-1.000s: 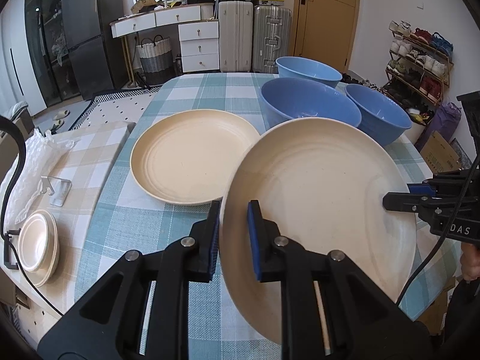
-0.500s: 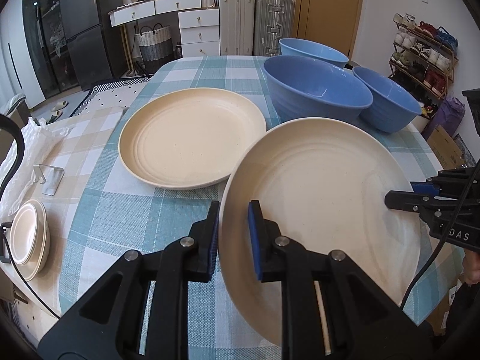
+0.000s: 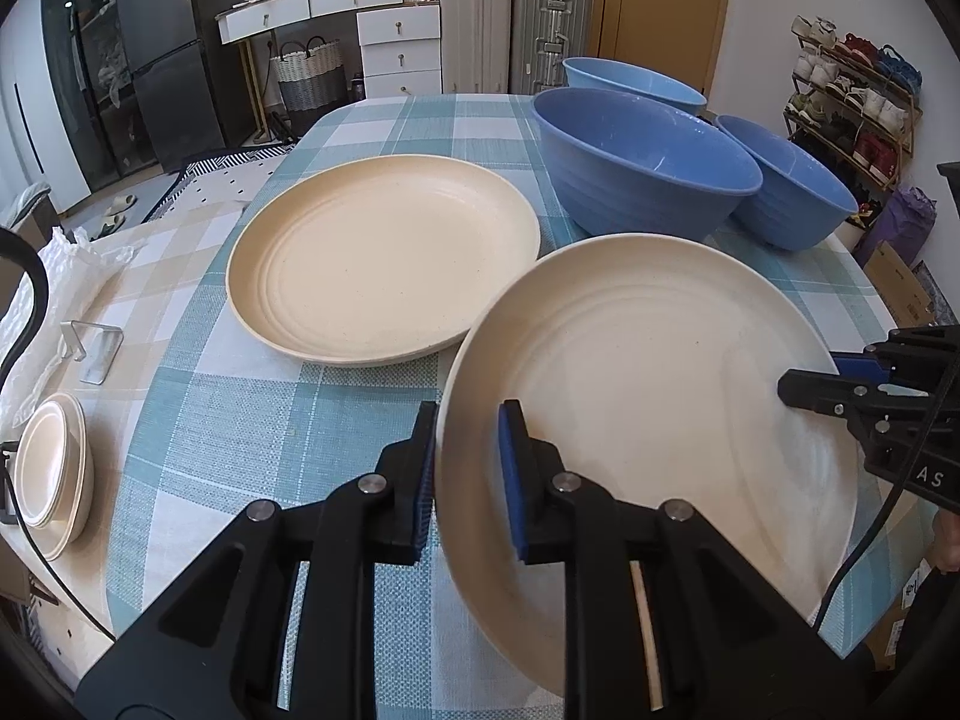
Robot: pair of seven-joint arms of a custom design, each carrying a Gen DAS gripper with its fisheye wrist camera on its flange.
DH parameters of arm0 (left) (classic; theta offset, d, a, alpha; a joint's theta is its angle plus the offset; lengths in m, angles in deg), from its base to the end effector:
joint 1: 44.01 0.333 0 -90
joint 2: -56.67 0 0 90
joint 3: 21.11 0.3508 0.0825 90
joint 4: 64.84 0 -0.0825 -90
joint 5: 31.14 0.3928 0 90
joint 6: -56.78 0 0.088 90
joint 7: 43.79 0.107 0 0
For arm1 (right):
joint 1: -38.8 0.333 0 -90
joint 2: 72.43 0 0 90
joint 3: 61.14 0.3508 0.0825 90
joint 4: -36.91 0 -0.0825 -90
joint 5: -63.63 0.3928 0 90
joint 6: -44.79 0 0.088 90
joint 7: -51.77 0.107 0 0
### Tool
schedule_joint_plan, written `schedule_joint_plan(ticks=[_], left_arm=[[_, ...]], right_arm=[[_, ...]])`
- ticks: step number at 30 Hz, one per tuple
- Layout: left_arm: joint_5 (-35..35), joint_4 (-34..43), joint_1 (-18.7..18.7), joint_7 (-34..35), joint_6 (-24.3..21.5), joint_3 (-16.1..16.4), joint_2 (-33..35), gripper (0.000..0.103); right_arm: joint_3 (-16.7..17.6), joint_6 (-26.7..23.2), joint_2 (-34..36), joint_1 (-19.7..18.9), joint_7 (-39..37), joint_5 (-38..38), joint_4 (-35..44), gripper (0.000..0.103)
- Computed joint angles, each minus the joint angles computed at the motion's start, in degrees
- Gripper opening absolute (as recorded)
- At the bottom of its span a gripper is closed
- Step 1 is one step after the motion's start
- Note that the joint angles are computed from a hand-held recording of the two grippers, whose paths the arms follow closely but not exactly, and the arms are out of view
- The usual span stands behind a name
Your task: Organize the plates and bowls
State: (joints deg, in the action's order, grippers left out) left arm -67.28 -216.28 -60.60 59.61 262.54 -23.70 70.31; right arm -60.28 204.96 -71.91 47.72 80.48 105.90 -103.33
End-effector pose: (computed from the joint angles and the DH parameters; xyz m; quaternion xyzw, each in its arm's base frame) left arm 0.4557 -0.0801 0.2654 -0.7010 0.6323 -0.2274 0.2389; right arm 0.5052 0.0553 0.3517 -0.8553 0.4606 -0.0898 0.2197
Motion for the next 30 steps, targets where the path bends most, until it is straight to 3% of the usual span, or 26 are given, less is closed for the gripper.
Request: schedule_joint_plan(ticks=[10, 15, 20, 23, 25, 28, 30], left_arm=[[4.7, -0.2, 2.0, -3.0, -0.7, -0.3, 0.5, 0.017], [1.9, 0.7, -0.8, -0.5, -1.5, 1.5, 1.1, 0.015], [2.8, 0.4, -0.1, -1.1, -0.9, 0.9, 0.7, 0.017], [4.6, -0.5, 1.3, -2.6, -0.1, -0.1, -0.2, 0.036], [5.1, -1.0, 1.9, -3.2, 0.8, -0.5, -0.6, 0.055], [5.3, -1.8, 2.5, -3.5, 1.1, -0.9, -1.7, 0.059], [4.9, -2.1, 2.6, -3.3, 1.3, -1.0, -2.3, 0.066]], right_arm=[[0.2, 1.7, -0.4, 0.4, 0.5, -1.0, -0.8, 0.018], [0.2, 4.7, -0.7, 0.8, 1.5, -2.8, -1.8, 0.018], [-0.5, 2.8, -0.8, 0.4, 0.7, -1.2, -1.1, 0.019], [-0.7, 1.3, -0.8, 0.0, 0.0, 0.0, -0.5, 0.019], [-0.9, 0.3, -1.0, -0.2, -1.1, 1.5, -0.3, 0.022], [-1.1, -0.9, -1.7, -0.3, -3.3, 4.3, 0.0, 0.036], [-1.4, -2.6, -2.4, -0.2, -5.8, 7.1, 0.2, 0.052]])
